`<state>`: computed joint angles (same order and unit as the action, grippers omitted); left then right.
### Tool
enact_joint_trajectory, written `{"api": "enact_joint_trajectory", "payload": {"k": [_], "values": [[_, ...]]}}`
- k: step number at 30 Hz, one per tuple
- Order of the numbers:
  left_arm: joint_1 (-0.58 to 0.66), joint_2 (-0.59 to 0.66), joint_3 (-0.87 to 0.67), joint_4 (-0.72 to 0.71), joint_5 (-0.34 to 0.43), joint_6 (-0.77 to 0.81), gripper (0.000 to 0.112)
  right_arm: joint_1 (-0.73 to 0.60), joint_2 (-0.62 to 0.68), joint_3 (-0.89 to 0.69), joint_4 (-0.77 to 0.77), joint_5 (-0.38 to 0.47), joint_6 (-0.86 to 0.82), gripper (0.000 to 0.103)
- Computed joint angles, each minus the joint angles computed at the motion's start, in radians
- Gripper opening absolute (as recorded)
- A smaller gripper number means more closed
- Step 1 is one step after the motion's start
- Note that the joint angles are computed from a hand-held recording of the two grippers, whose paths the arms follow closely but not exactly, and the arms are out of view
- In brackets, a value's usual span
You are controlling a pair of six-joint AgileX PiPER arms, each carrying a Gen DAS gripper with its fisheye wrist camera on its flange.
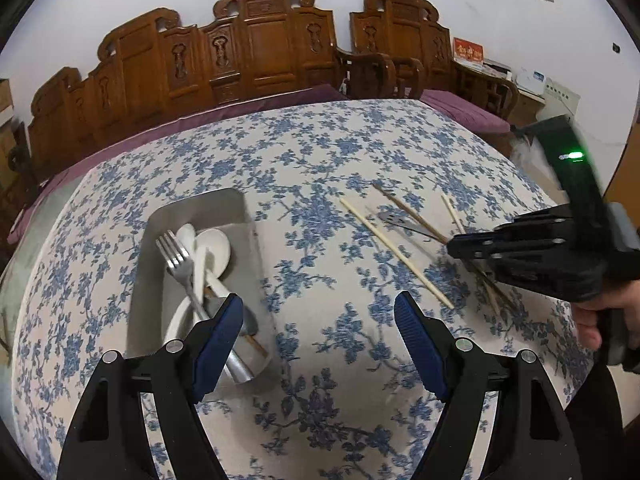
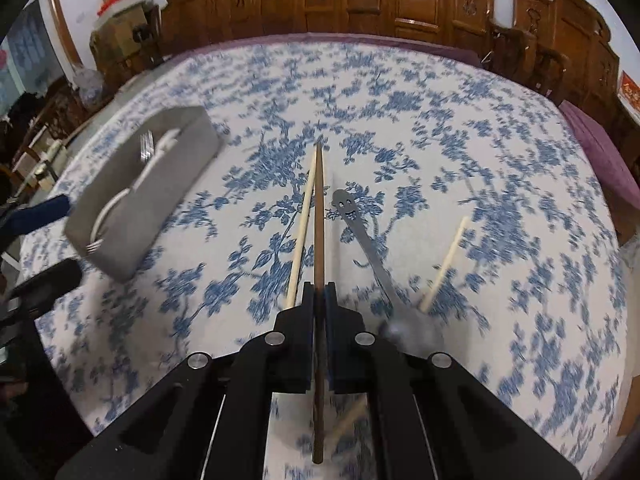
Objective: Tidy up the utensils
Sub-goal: 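Grasp a light bamboo chopstick with the left tool while the right tool holds the dark chopstick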
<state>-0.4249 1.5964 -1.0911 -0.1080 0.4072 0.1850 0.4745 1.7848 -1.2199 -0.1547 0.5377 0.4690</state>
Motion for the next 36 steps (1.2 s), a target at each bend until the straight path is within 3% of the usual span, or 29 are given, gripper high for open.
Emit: {"api": "enact_joint_trajectory", "payload": {"k": [11,19,26,36], "values": [[-0.091,0.156,-0.163,0.056,0.091,-0.142,0.074,0.001,-0.244,0.201,-0.064,-0.027,0.054,0.006],[-0.128,0.328,-0.364,0.054,0.200,-0.202,0.063,-0.063,-0.294,0.243,-0.016,-0.044,0.002,0.006],[-0.164,0.448,-0.529,0.091,0.283,-0.259,0.061,-0.094,-0.301,0.253,0.015,-0.052,-0.032,0.006],[-0.184,0.610,-0.772,0.122,0.452,-0.344,0.037,-0.111,-0.300,0.255,0.031,-0.052,-0.044,0.006]]}}
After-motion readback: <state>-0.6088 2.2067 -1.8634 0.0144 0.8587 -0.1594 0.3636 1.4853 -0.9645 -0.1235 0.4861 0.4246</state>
